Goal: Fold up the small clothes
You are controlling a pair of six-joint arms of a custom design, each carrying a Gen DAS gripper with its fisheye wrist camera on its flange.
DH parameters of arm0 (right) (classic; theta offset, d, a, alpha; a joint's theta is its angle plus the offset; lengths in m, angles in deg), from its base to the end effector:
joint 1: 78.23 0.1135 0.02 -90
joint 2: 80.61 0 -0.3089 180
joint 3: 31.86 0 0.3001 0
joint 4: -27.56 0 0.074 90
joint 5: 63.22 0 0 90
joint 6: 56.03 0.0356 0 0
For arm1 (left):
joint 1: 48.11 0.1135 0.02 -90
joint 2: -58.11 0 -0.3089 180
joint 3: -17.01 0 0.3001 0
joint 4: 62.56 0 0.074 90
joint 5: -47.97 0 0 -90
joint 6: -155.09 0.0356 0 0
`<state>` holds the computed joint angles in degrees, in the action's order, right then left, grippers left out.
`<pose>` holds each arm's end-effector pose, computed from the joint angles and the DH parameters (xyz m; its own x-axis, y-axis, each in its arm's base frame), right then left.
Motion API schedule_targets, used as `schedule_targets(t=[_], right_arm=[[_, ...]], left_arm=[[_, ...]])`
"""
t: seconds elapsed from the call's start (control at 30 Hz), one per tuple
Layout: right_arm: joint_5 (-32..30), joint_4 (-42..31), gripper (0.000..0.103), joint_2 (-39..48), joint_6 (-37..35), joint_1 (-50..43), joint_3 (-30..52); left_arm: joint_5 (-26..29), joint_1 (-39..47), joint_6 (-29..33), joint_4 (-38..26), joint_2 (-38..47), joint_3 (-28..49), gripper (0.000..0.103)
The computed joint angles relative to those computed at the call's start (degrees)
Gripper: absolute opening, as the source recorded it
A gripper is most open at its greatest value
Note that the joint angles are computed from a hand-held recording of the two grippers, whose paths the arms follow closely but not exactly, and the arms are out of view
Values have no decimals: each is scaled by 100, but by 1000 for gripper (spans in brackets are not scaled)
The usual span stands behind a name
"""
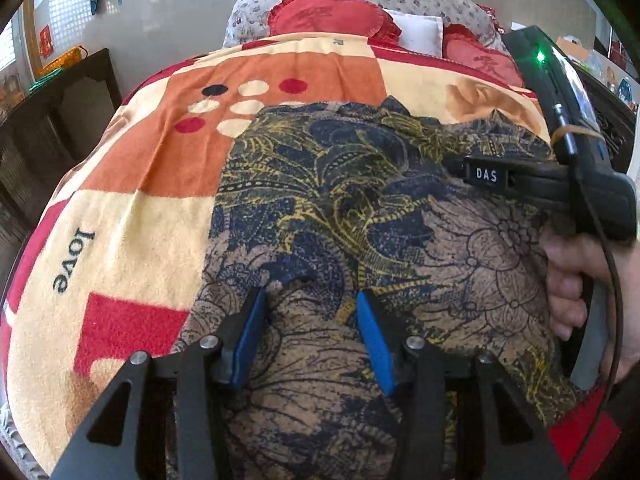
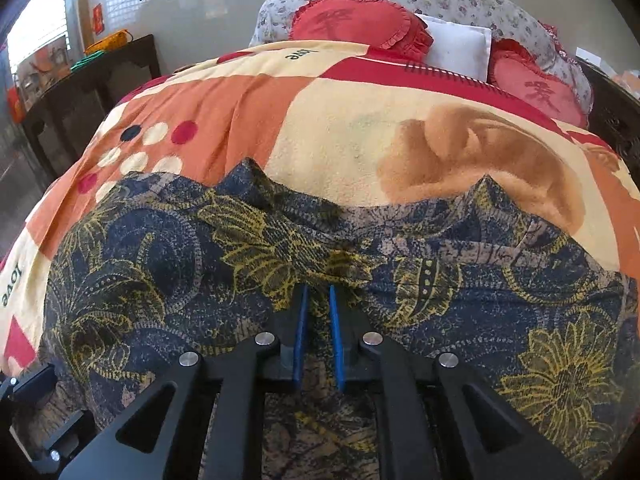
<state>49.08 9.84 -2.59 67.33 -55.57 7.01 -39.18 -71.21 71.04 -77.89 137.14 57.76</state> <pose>0.2332 0.0827 0.1367 -0.7362 0.2440 -0.6312 0.2871 0.9573 0.0351 0.2401 -0.1043 0.1426 -0.6930 0.4082 -0.5942 0.4935 0.8695 0.0217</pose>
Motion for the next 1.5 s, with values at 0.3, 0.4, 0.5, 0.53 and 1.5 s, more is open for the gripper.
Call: schedule_targets(t=[0.3, 0.4, 0.5, 0.53, 1.5], right_arm=[[-232, 118, 30, 152, 4, -146, 179], [-186, 95, 30, 163, 17, -110, 185], [-145, 78, 30, 149, 58, -58, 172], [-149, 81, 30, 132, 65, -53, 158], [-397, 249, 30, 26, 62, -201, 41]], left_arm=[[-9, -20, -78, 74, -18, -47, 50], [659, 414, -88, -249, -216, -7, 49], [2222, 1694, 342, -962, -870, -155, 50], [2718, 2291, 690, -1290, -1139, -235, 52], [6360, 4100, 1714, -4959, 2937, 2134, 65]])
